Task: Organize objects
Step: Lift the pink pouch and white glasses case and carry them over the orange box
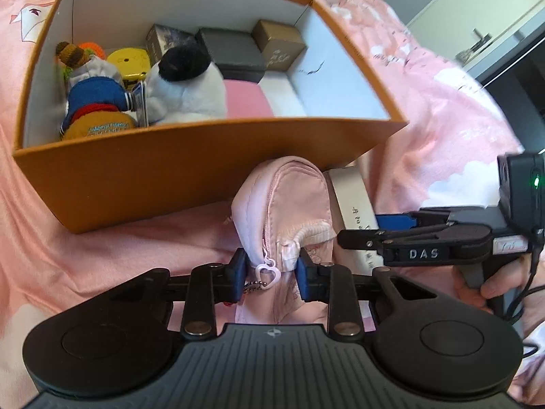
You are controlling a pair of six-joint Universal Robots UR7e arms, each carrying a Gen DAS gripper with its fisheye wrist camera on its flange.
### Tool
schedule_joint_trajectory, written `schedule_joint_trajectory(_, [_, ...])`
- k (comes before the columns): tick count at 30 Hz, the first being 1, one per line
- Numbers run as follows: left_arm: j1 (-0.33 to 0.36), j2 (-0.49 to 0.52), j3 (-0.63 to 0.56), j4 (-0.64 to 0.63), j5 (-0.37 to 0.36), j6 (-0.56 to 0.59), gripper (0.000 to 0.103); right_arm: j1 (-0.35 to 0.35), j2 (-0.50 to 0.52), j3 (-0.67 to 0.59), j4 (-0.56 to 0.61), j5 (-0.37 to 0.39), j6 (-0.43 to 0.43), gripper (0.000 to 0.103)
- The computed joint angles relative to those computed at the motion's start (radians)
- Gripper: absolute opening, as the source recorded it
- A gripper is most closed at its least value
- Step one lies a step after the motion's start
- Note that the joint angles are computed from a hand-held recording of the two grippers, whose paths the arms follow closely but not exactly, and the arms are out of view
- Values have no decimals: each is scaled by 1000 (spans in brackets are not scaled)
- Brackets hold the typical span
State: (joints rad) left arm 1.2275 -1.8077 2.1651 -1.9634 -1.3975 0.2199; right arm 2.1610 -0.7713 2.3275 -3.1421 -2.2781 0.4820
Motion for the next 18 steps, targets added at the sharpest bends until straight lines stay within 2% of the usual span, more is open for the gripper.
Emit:
schedule_joint_trajectory(6, [-8, -41, -39, 34, -76, 2, 33, 88, -69, 30, 5, -23, 53, 63])
schedule_joint_trajectory(11, [-23, -49, -89, 24, -124, 12, 33, 171, -128, 12, 33, -57, 54, 62])
schedule_joint_trajectory(14, [-52, -40, -114, -13, -114, 17, 33, 216, -147, -19, 41, -92, 15, 62])
schedule_joint_trajectory(18, [-87, -8, -141, -87, -82, 25, 33, 252, -176, -64, 13, -114, -87, 61])
